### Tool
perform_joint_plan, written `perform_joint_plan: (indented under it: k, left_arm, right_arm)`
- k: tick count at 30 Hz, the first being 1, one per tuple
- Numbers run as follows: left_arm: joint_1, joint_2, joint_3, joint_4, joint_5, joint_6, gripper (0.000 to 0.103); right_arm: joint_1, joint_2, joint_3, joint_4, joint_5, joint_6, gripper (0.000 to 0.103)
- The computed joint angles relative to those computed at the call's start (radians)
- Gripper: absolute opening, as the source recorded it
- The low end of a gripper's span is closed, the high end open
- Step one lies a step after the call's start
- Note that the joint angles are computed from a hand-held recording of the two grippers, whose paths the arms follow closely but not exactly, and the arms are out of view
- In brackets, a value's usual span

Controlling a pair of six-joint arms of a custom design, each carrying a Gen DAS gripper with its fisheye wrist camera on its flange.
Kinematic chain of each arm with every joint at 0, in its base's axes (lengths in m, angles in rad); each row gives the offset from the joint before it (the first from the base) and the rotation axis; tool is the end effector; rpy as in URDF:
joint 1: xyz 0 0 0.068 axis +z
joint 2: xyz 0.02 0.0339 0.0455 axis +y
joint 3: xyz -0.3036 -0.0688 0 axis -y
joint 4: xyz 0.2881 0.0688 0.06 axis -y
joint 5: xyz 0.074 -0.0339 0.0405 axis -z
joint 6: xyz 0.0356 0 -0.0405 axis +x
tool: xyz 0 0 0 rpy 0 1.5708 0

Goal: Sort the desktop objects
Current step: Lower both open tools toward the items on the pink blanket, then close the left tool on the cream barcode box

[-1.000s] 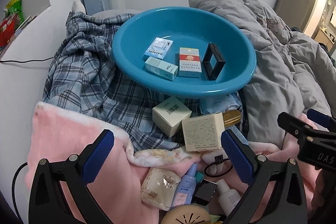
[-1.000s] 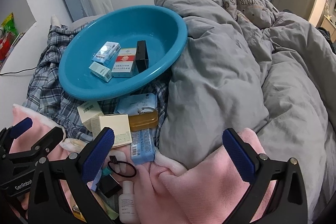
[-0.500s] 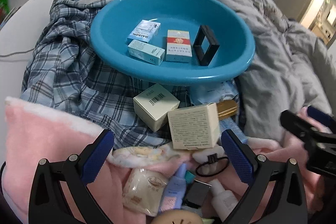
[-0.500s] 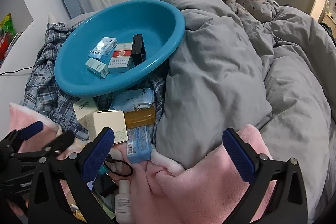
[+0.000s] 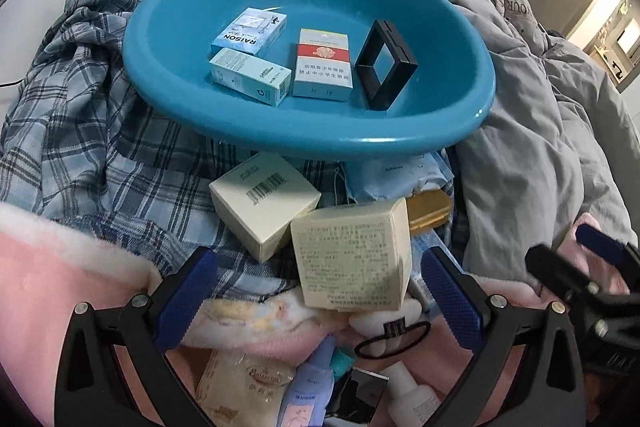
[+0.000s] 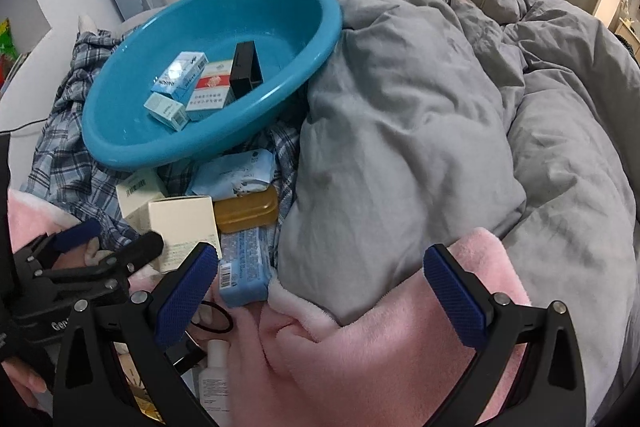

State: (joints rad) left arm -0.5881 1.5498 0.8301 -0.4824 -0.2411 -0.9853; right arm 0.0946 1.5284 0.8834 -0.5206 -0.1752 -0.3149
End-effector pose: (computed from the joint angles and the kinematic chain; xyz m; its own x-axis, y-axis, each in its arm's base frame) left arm 0.2618 -0.1643 0.1710 -0.8182 -0.4272 -0.3848 -0.3887 0.9042 -0.1773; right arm 0.3144 0.0361 0.1913 -0.8199 -0.3841 -0.4244 -0.4368 0.8990 0.0302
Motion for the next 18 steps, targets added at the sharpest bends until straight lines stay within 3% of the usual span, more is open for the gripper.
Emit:
perform_joint_plan:
  k: [18]
  left_arm:
    - [0.056, 0.088, -0.038, 0.184, 0.098, -0.019, 0.1]
  right_arm:
    - [-0.006, 0.046, 0.015, -0.009, -0.006, -0.012, 0.102]
